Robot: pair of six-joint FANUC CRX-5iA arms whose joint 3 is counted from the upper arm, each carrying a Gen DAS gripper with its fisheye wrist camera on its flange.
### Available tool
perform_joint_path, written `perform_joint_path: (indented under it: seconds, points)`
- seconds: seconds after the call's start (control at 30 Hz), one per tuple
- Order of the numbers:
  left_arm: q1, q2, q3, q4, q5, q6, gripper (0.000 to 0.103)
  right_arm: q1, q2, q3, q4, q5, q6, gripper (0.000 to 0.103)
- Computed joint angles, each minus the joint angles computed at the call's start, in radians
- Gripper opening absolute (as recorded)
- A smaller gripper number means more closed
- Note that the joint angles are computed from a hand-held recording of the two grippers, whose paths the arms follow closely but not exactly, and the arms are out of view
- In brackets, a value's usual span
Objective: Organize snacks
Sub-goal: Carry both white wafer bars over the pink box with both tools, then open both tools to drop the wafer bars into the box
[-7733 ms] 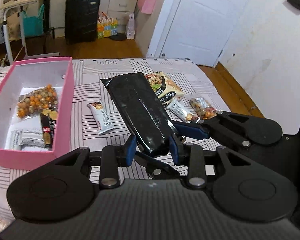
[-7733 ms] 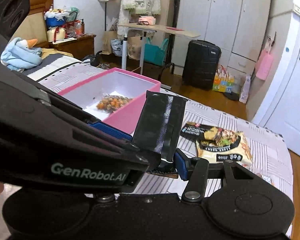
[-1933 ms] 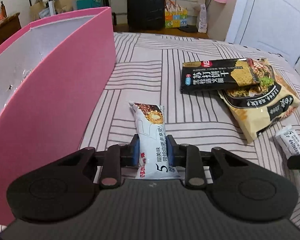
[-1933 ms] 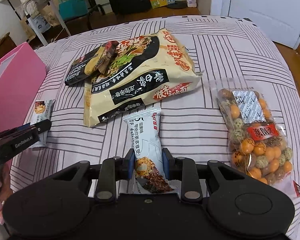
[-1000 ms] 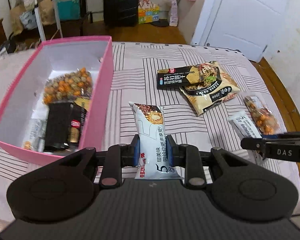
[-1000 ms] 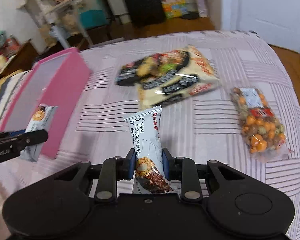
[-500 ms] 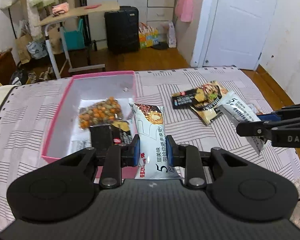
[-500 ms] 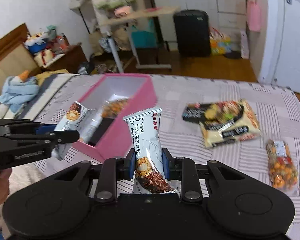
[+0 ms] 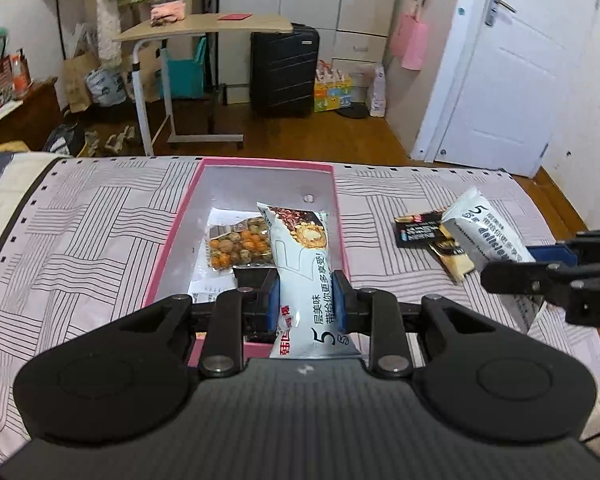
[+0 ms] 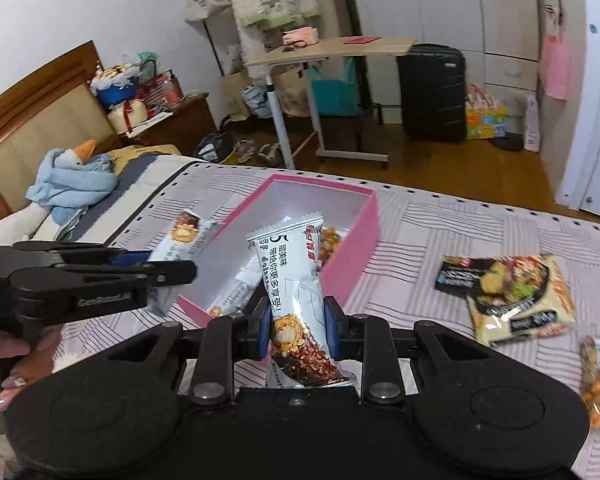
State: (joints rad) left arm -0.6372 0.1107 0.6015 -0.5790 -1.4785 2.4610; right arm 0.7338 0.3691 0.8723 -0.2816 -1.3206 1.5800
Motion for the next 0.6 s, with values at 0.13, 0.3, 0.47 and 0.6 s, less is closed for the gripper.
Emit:
perform_joint_path:
  seconds: [0.13,0.3,0.47,0.6]
  points:
    - [0.047,-0.026,-0.065,0.028,0.048,-0.005,0.025,0.009,0.050,0.042,-0.031,0.007,0.015,0.031]
    - [0.119,-0.057,-0.154,0.075,0.110,-0.004,0.025,0.034,0.127,0.107,-0.046,-0.002,0.017,0.031]
    - [0.189,-0.065,-0.220,0.101,0.155,0.010,0.025,0.055,0.237,0.216,-0.040,-0.041,-0.003,0.031]
    - [0.247,-0.067,-0.271,0.156,0.188,0.012,0.025,0.061,0.314,0.286,-0.054,-0.062,-0.032,0.031]
